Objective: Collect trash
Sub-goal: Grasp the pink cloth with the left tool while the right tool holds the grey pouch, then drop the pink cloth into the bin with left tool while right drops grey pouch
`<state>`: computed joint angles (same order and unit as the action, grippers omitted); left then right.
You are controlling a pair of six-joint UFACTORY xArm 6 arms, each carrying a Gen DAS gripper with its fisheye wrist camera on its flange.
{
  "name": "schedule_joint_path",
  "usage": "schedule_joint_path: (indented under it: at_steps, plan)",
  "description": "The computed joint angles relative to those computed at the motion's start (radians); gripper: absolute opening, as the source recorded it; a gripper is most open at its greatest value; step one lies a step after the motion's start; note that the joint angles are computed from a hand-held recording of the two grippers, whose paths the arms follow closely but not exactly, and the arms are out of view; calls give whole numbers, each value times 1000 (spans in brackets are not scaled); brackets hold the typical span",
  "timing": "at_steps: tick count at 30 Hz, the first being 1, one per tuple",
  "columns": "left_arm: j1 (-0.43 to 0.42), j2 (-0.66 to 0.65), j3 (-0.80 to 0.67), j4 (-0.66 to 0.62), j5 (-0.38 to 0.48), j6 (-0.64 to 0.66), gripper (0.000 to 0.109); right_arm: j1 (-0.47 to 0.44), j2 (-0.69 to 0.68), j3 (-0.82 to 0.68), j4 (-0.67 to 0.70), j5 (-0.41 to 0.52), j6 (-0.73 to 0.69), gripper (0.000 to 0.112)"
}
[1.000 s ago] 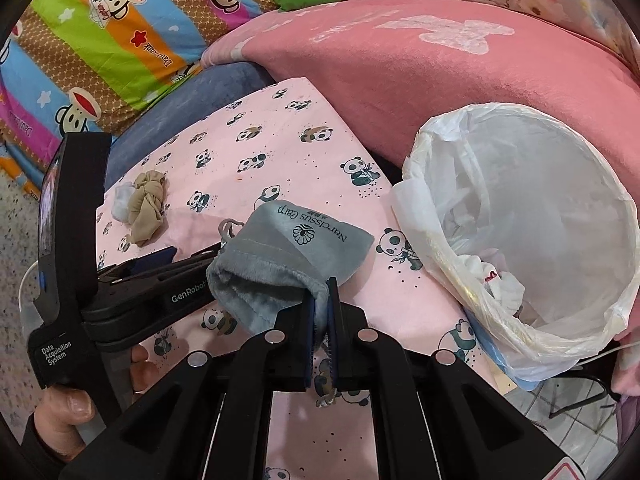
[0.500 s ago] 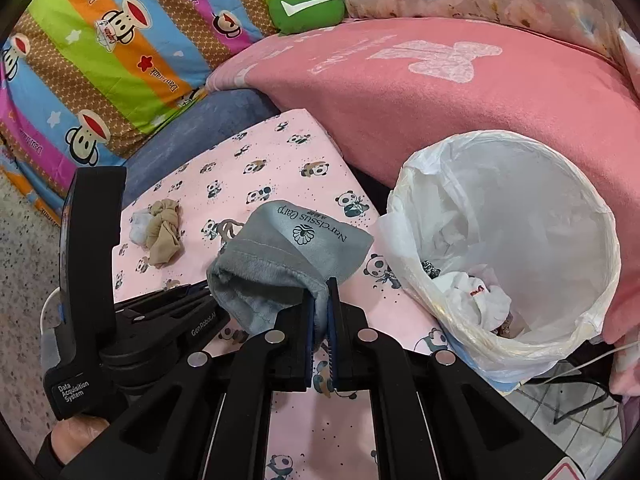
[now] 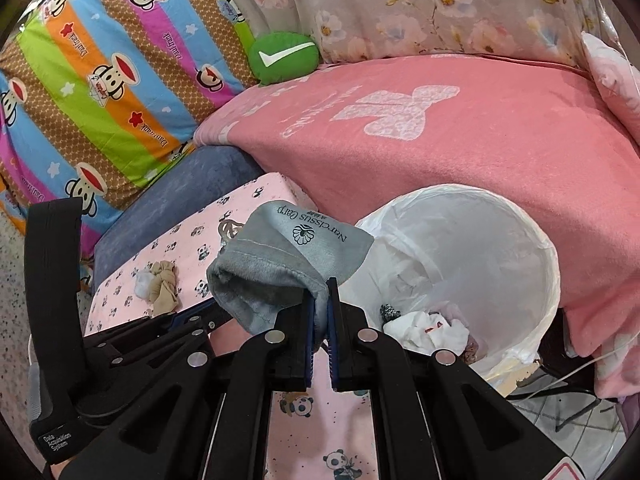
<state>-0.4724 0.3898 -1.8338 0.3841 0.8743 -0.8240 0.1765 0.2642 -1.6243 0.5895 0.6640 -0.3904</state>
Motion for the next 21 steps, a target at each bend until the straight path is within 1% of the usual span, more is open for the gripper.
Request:
schedule_joint_path:
  at_steps: [10, 16, 20, 21]
  plan:
    - [-38, 177, -286, -12, 85, 83, 6, -75, 49, -93, -1, 12, 22, 7]
    - [-55, 304, -489, -26, 163, 128, 6, -112, 95, -162, -7, 37, 39, 6]
    - [-60, 395, -643, -39, 224, 159, 6, -129, 130, -208, -16, 54, 55, 7]
    - [-63, 428, -700, -42, 248, 167, 6, -131, 134, -212, -16, 56, 56, 7]
